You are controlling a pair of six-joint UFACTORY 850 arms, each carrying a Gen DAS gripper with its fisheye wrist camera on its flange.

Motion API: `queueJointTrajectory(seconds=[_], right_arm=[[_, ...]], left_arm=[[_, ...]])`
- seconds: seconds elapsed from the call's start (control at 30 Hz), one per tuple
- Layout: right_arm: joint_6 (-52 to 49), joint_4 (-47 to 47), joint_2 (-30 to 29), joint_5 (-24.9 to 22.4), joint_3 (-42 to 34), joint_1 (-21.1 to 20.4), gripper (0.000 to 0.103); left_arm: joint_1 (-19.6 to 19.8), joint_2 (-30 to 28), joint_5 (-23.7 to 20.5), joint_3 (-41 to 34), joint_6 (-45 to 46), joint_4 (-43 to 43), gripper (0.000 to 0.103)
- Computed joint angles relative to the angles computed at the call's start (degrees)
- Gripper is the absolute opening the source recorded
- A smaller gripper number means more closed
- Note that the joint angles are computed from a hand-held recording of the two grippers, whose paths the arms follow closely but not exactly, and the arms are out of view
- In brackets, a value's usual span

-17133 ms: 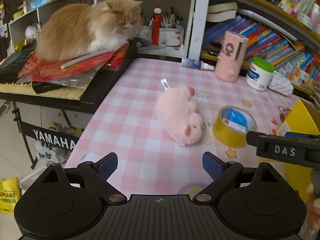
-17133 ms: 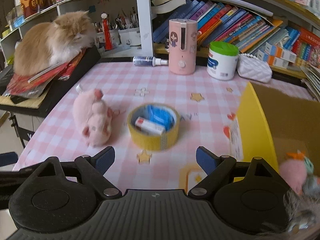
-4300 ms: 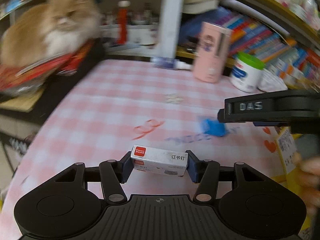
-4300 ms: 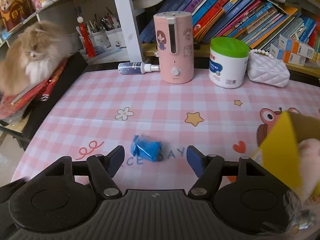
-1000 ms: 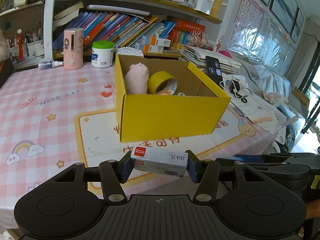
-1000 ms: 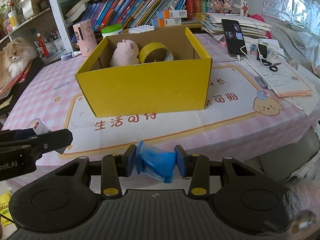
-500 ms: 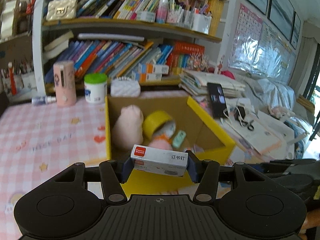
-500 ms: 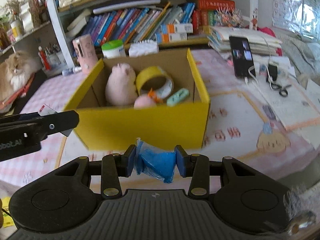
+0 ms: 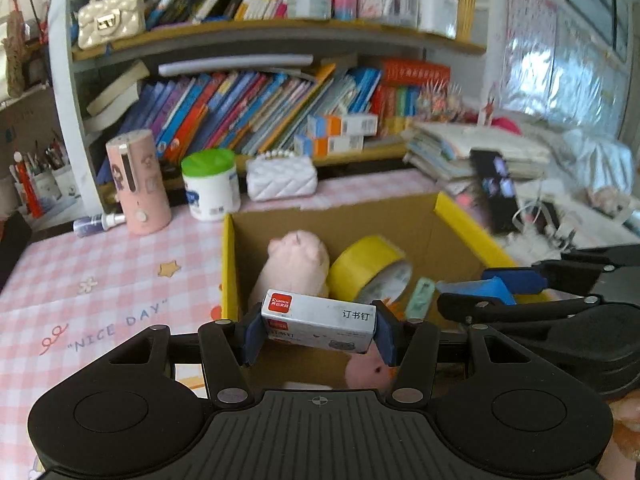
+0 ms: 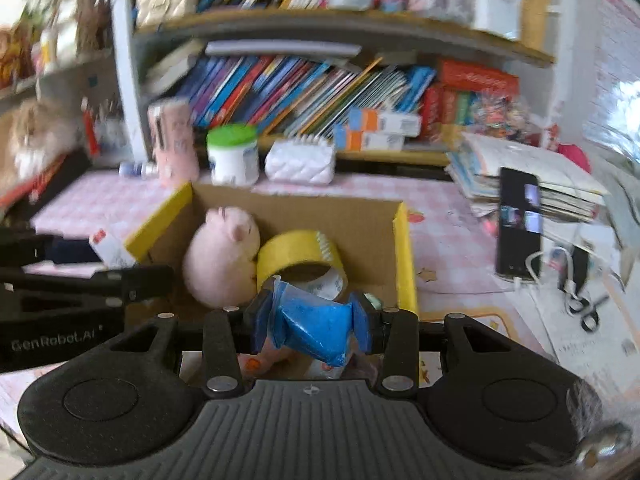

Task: Organize objects
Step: 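Lower both tools into the box and open them to release the items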

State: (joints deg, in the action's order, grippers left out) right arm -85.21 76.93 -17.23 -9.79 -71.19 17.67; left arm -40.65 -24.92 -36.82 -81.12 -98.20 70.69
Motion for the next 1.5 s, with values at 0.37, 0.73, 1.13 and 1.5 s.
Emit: queueJointTrajectory(seconds=[0.37, 0.73, 1.13, 1.5], right_arm=[[12.64, -19.12, -7.25, -7.19, -6.64, -0.82, 0.039], [17.72, -27.56, -14.64, -27.55, -17.05, -3.88, 0.038], [8.71, -25.35, -16.72, -37.35, -20.05, -6.44, 0.038], [3.80, -17.99, -13.00, -31.39, -14.47, -6.64, 0.051]], left_arm=[[0.04, -3.13, -2.86, -2.46, 7.33, -6.73, 0.053], [-1.12, -3.63, -4.72, -3.97, 9.42, -12.50, 0.053], [-2.76, -3.36, -5.91, -4.15, 4.81, -14.06, 0.053], [-4.56, -2.38, -9.63, -3.01, -0.35, -6.22, 0.073]])
